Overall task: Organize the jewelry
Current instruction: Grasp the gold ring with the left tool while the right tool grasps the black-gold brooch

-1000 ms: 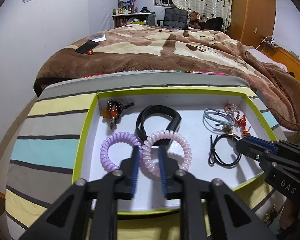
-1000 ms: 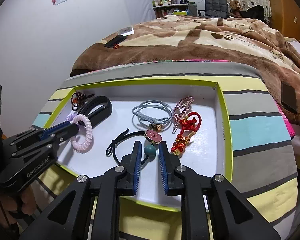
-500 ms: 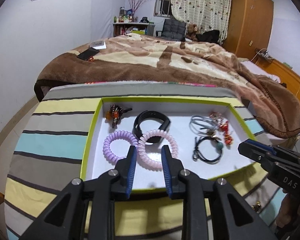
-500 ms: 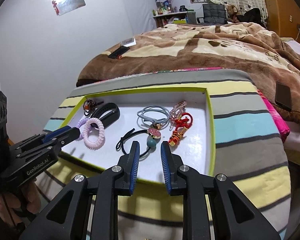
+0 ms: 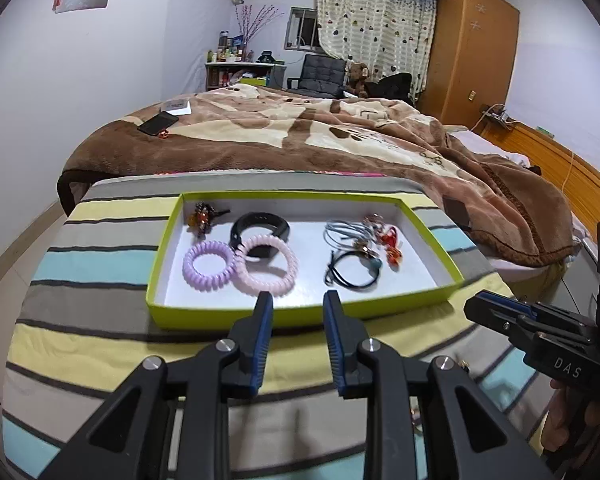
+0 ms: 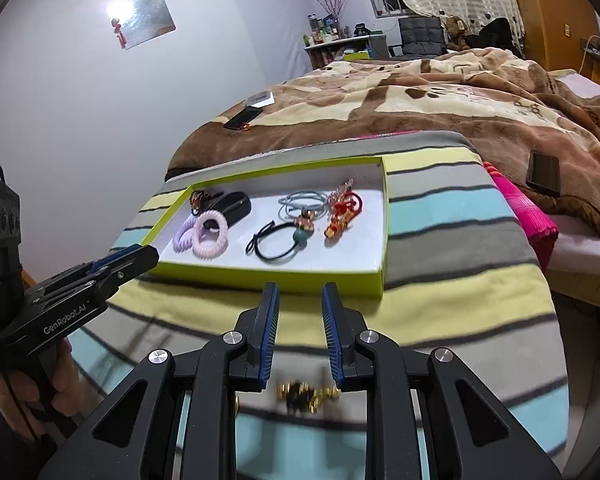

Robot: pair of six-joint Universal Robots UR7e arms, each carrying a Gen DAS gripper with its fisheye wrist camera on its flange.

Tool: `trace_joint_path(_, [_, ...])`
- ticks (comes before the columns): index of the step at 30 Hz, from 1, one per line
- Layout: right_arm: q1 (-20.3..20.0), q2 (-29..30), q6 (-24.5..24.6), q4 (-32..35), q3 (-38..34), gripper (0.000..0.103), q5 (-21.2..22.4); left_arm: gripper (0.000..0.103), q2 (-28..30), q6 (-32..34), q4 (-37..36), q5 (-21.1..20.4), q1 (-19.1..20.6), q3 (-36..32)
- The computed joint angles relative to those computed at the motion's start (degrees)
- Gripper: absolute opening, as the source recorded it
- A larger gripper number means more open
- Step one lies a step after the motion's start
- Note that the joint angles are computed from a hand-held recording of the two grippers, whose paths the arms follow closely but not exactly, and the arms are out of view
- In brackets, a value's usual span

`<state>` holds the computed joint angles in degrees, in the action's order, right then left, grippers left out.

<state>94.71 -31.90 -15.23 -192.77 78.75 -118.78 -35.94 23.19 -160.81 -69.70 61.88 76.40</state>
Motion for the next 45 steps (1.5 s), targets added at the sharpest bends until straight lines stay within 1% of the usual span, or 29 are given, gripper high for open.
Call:
trace_joint_path(4, [0.3,-1.0,-0.5,-2.7,3.4,0.023,-0.2,0.027,-2.1,0.2,-1.4,-1.1,-0.3,4.1])
trace_joint_path(7, [0.4,-1.7,-0.6,-4.0,5.5,0.023,-0.7,0.030,-3.2,0.5,-1.9,-1.5,-0.3,6.6])
trace_joint_path(14, [0.3,-3.1,-0.2,-6.6,10.0,0.023,-1.2,0.031,-5.3,0.2,-2.3,-2.1,-0.3,10.9])
trace_joint_path(23, [0.4,-3.4,-0.3,-8.1,12.2,0.024,-1.7,0.032,-6.7,-0.6,-1.2,-2.5,-0.7,14.3])
trace_joint_path(27, [0.6,-3.2,-0.6,-8.6,12.6,0.025,-2.1,0.033,-6.7,-0.4,-0.2,-2.7,-1.0,14.4])
trace_joint_path(30, [0.6,-3.3,-0.6,-9.0,13.0,0.029,-2.2,0.039,-6.4,-0.1,0.9,-2.9,-1.3,14.3])
trace_joint_path(32, [0.5,-3.4,-0.3,-9.0,13.1,0.029,-2.2,0.043,-6.1,0.0,1.6,-2.8,-1.5,14.2])
trace_joint_path(43, [0.3,-3.8,0.2,-9.2,13.5,0.029,-2.4,0.043,-3.1,-1.0,7.5,0.2,-2.8,11.1])
trace_joint_path(45, [0.2,-3.8,0.2,-9.2,13.6,0.029,-2.5,0.043,-2.7,-1.0,6.9,1.3,-3.2,11.0])
